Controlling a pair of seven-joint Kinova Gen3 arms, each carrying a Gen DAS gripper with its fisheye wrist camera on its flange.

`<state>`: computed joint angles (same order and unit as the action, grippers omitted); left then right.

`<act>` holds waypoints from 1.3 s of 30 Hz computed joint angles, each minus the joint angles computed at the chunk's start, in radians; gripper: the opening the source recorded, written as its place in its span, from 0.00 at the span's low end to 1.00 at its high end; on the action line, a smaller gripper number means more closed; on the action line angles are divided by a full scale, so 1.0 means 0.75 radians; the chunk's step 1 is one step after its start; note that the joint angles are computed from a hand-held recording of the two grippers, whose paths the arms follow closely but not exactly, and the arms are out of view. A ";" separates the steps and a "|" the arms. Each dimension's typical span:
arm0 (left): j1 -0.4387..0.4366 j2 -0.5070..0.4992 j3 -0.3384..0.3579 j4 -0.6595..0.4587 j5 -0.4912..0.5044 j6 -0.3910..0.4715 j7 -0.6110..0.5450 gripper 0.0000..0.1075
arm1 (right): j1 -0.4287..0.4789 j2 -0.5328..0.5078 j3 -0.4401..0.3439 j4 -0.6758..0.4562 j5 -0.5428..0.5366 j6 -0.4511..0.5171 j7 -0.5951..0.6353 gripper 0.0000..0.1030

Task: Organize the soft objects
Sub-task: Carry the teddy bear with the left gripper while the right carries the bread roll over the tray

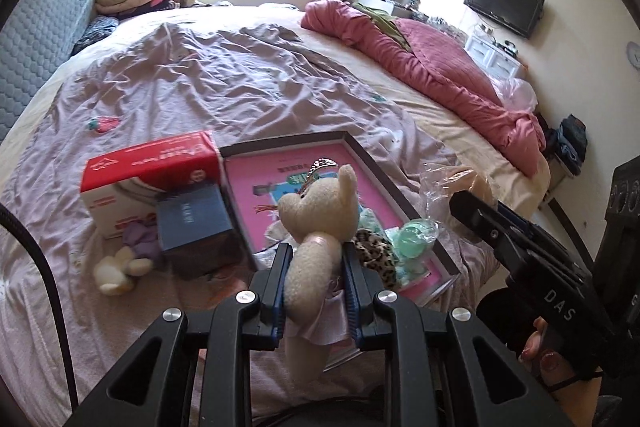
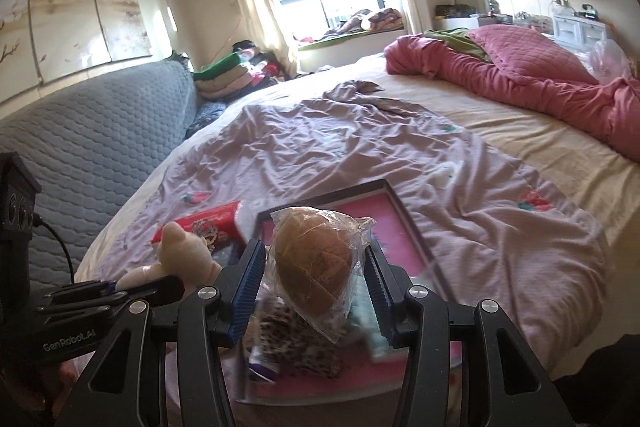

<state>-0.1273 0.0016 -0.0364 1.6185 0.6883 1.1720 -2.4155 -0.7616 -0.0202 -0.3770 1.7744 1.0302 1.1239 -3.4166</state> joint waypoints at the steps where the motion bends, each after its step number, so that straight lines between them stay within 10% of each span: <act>1: 0.011 0.001 0.010 0.004 -0.011 -0.012 0.010 0.23 | 0.000 -0.005 0.000 0.006 -0.004 0.002 0.001 0.50; 39: 0.228 0.134 0.155 -0.002 -0.351 -0.220 0.282 0.23 | 0.151 -0.068 0.008 0.127 -0.331 -0.268 0.275 0.50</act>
<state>0.0437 0.1024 0.0795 1.6171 0.4248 1.0068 -2.2040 -0.6487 -0.0715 -0.3713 1.8696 0.7821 0.9231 -3.2107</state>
